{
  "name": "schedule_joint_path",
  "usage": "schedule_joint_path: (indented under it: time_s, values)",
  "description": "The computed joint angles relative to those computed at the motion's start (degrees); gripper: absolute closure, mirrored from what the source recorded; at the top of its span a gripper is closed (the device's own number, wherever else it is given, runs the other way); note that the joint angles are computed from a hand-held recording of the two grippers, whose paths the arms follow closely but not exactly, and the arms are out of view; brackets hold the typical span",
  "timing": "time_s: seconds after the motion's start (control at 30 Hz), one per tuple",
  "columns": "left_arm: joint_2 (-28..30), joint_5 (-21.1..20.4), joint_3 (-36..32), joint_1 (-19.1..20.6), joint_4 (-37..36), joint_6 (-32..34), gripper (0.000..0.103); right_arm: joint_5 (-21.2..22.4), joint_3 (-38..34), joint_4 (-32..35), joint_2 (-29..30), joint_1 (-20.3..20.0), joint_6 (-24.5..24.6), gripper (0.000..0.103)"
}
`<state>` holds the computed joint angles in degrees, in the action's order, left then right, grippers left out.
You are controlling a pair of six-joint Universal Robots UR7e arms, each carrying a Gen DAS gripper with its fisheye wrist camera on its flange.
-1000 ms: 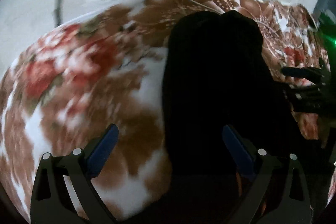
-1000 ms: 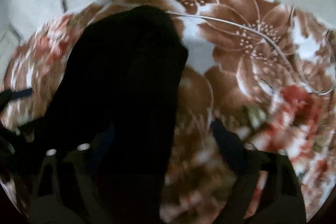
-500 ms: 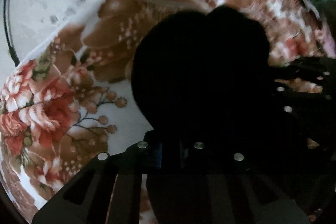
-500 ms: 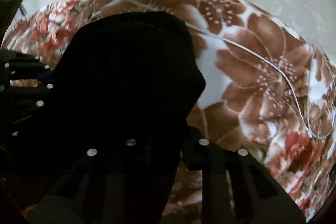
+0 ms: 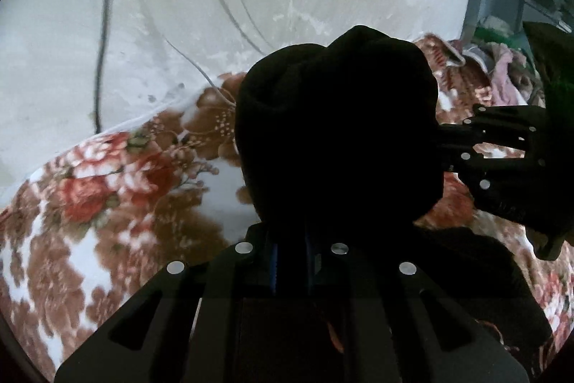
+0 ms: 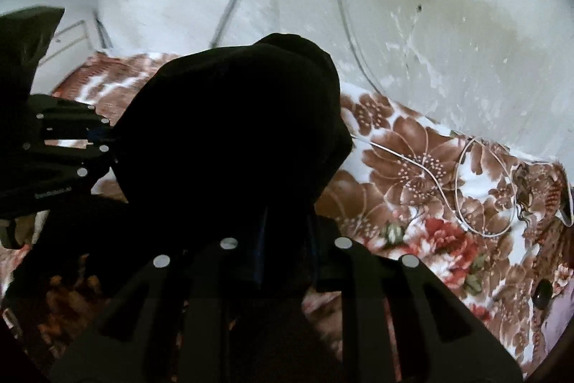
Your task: Fold large clothes
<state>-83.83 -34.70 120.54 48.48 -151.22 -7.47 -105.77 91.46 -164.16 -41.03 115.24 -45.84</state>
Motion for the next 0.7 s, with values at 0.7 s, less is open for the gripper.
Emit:
schedule_joint_path:
  time_s: [0.7]
  values:
    - [-27.17, -7.87, 25.44, -31.36, 49.50, -61.82, 0.093, -0.63, 36.44, 6.13, -26.48, -1.44, 10.84, 0.084]
